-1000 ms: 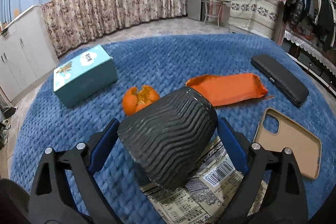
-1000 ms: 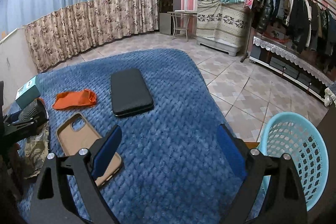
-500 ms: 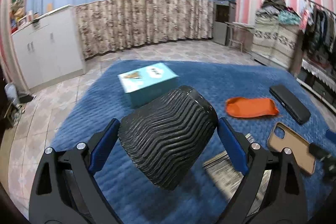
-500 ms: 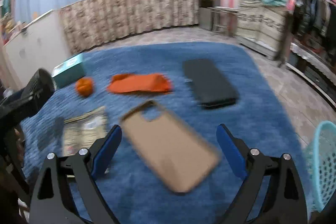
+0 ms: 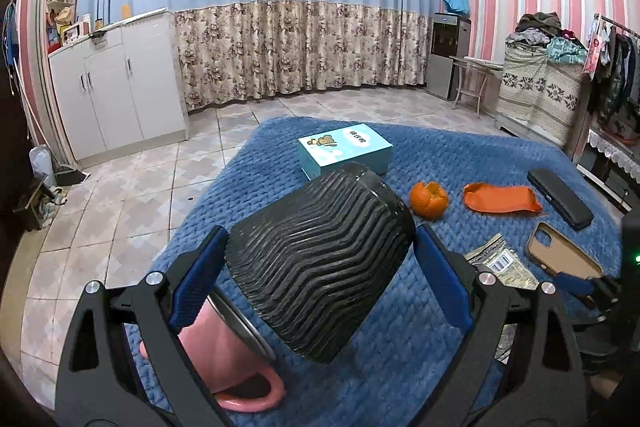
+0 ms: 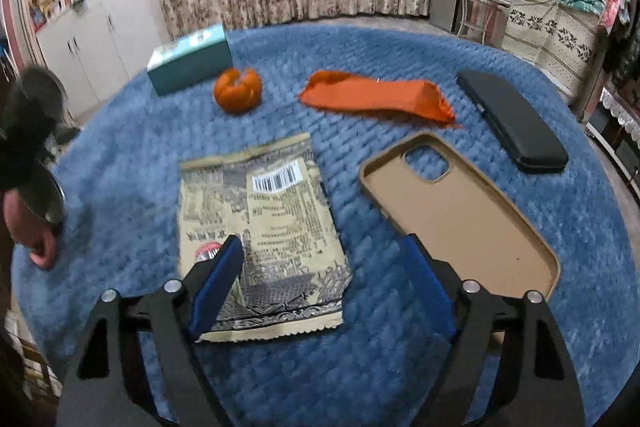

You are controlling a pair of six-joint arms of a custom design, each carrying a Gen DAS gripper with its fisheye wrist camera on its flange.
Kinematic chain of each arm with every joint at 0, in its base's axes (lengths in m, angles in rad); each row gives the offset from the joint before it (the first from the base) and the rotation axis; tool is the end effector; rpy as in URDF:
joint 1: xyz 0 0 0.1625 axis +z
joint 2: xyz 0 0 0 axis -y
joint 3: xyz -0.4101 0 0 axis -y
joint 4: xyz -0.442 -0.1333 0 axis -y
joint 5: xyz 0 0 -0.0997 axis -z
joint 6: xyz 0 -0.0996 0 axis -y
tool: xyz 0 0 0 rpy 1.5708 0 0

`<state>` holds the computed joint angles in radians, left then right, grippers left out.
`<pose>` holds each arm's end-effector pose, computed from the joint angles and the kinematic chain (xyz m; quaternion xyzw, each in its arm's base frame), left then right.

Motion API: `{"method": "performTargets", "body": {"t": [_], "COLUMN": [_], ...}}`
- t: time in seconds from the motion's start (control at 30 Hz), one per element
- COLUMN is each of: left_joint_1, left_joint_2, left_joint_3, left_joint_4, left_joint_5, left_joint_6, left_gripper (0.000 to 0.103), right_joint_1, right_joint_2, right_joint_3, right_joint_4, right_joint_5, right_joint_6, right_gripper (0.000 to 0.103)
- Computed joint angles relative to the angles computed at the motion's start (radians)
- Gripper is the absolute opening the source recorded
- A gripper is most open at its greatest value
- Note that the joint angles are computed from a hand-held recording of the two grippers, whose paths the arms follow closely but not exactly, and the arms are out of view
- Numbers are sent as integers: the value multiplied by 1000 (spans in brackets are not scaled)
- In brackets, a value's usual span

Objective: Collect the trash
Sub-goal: 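Grasp snack wrapper with right tool while left tool lifts the black cup, then carry cup and wrapper over the teal basket and open both tools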

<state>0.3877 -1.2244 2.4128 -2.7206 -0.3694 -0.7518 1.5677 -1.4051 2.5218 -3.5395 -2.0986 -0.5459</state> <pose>-0.2870 -0.3615 0.0984 0.1871 0.8033 -0.4563 0.3338 0.0819 -0.3922 0.1882 0.1318 -0.8758 0.3196 0.3368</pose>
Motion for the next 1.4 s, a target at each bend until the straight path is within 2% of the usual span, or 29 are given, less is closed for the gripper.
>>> {"method": "performTargets", "body": {"t": [0.07, 0.13, 0.17, 0.23, 0.27, 0.37, 0.53, 0.7, 0.93, 1.2, 1.3, 1.4], "left_joint_1": [-1, -3, -5, -9, -10, -16, -30, -45, -63, -78, -92, -109], "left_joint_2": [0, -5, -7, -8, -4, -11, -11, -5, 72, 190, 249, 319], "left_joint_3": [-1, 2, 2, 2, -1, 0, -4, -17, -52, -112, -147, -199], "left_joint_4": [0, 7, 9, 20, 21, 45, 93, 123, 34, -118, -185, -257], "left_joint_5": [3, 6, 9, 18, 22, 22, 32, 41, 28, -20, -29, -58], "left_joint_6": [1, -5, -5, -12, -13, -31, -54, -65, 5, 119, 175, 232], "left_gripper": [90, 90, 90, 90, 90, 90, 90, 90, 90, 90, 90, 90], "right_joint_1": [-4, -5, -7, -7, -9, -20, -21, -34, -101, -224, -291, -403], "right_joint_2": [4, -2, -9, -11, -15, -43, -96, -203, -387, -635, -742, -884], "right_joint_3": [1, 4, 7, 8, 10, 16, 39, 76, 120, 159, 171, 178], "right_joint_4": [1, 10, 18, 18, 13, 20, 8, -20, 5, 112, 155, 243], "right_joint_5": [13, 34, 47, 52, 54, 84, 126, 195, 292, 396, 438, 518], "right_joint_6": [0, -5, -7, -8, -11, -8, -26, -41, -46, -45, -46, -25], "right_gripper": [72, 60, 46, 40, 31, 13, 11, 7, 4, 4, 4, 4]}}
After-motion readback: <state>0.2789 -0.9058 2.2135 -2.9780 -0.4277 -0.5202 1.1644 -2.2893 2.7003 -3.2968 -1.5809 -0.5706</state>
